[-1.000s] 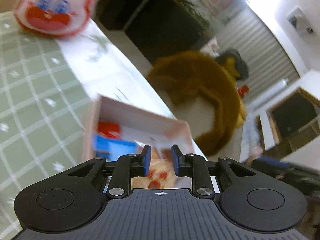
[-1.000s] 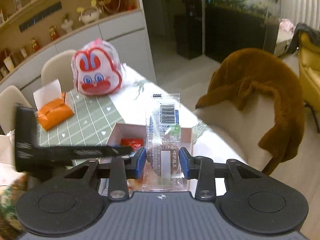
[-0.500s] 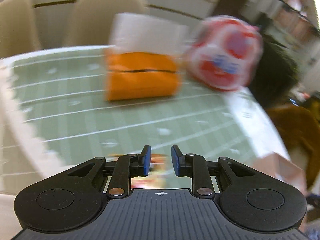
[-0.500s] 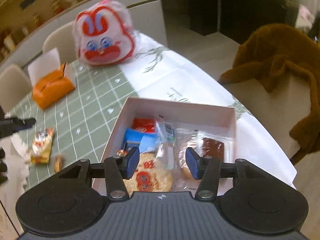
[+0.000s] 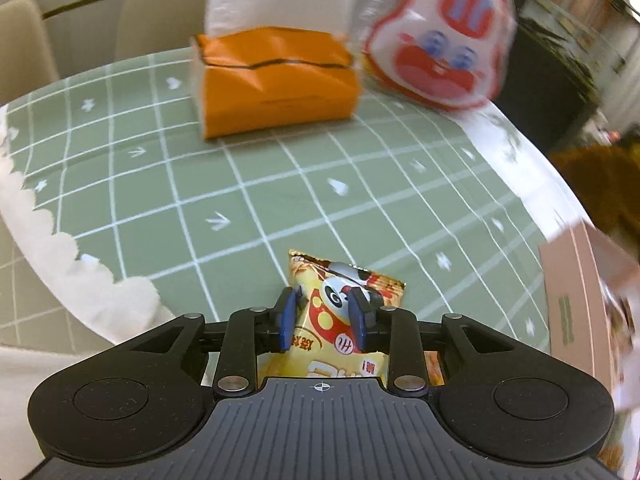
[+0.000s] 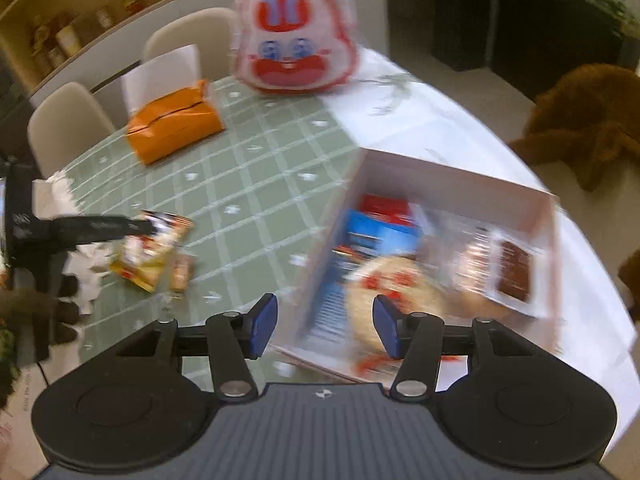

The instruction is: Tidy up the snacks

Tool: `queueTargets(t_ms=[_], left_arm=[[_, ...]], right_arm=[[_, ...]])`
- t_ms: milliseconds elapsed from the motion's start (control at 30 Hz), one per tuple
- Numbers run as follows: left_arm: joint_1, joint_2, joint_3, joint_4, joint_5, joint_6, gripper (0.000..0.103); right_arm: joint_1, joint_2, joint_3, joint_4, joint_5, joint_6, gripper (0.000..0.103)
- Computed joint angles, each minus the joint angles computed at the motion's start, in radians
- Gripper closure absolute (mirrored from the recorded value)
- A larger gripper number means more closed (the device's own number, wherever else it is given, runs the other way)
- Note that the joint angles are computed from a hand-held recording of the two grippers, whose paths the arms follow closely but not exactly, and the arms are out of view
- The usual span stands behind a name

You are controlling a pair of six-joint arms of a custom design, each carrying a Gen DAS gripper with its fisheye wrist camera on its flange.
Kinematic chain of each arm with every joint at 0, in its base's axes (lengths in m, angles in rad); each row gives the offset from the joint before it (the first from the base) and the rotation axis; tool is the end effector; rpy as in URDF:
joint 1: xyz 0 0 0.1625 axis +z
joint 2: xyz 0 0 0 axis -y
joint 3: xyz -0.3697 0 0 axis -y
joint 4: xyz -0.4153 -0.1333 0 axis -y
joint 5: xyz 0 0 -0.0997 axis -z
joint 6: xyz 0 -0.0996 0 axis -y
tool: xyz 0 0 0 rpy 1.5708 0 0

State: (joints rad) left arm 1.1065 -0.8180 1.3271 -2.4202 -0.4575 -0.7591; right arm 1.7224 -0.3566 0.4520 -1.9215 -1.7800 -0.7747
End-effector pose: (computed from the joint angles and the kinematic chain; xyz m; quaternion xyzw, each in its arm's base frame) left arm -0.1251 -0.7471 0.2217 -0.2114 0.8146 -0.4167 0.3437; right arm 0.2444 -0.8538 0.1829 0.4288 -0.8885 0.0888 0.1374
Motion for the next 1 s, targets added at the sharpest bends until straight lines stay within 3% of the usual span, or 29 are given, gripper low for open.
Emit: queueTargets(t_ms=[67,200,367,467,533,567,667,733,867,1000], left_arm=[[-0.004,-0.011,0.028,-0.035,-0.017,0.015,0.068],[-0.016,-0.047,0.104,-0.114,-0.037,0.027,0.068],[-0.019,-0.093,0.184,-0.184,-0.048,-0.007,0.064],[-0.015,-0.106,0.201,-0.205,-0.055,-0.005,0.062],[-0.011,-0.109,0.202,-0.214,-0.069,0.012,0.062],[-0.009,-0.108,0.199,-0.217,-0.074,0.027,0.062],[-0.001,-0.097,0.183,-0.231,-0.096,0.066,0.062],[0.0,-0.085,0.172,-0.236,-0.103,0.084,0.062],[-0.012,-0.063,0.162,-0.242,-0.115,0.139,0.062],[-0.039,-0.045,0.171,-0.233,-0.152,0.183,0.062]], right_arm=[[0.018,0.027,-0.023,0.042,0.005,0.019,0.049],[0.06,0.185,-0.222,0.227,-0.003,0.071,0.046],[0.105,0.231,-0.147,0.127,-0.074,0.068,0.046],[0.114,0.252,-0.132,0.079,-0.109,0.06,0.056],[0.111,0.286,-0.189,0.12,-0.116,0.076,0.063],[0.108,0.299,-0.216,0.146,-0.117,0.079,0.071],[0.1,0.23,-0.103,0.106,-0.118,0.045,0.083],[0.094,0.15,0.029,0.038,-0.125,0.015,0.084],[0.058,0.007,0.198,0.026,-0.085,0.029,0.084],[0.006,-0.177,0.421,-0.061,-0.064,0.004,0.084]])
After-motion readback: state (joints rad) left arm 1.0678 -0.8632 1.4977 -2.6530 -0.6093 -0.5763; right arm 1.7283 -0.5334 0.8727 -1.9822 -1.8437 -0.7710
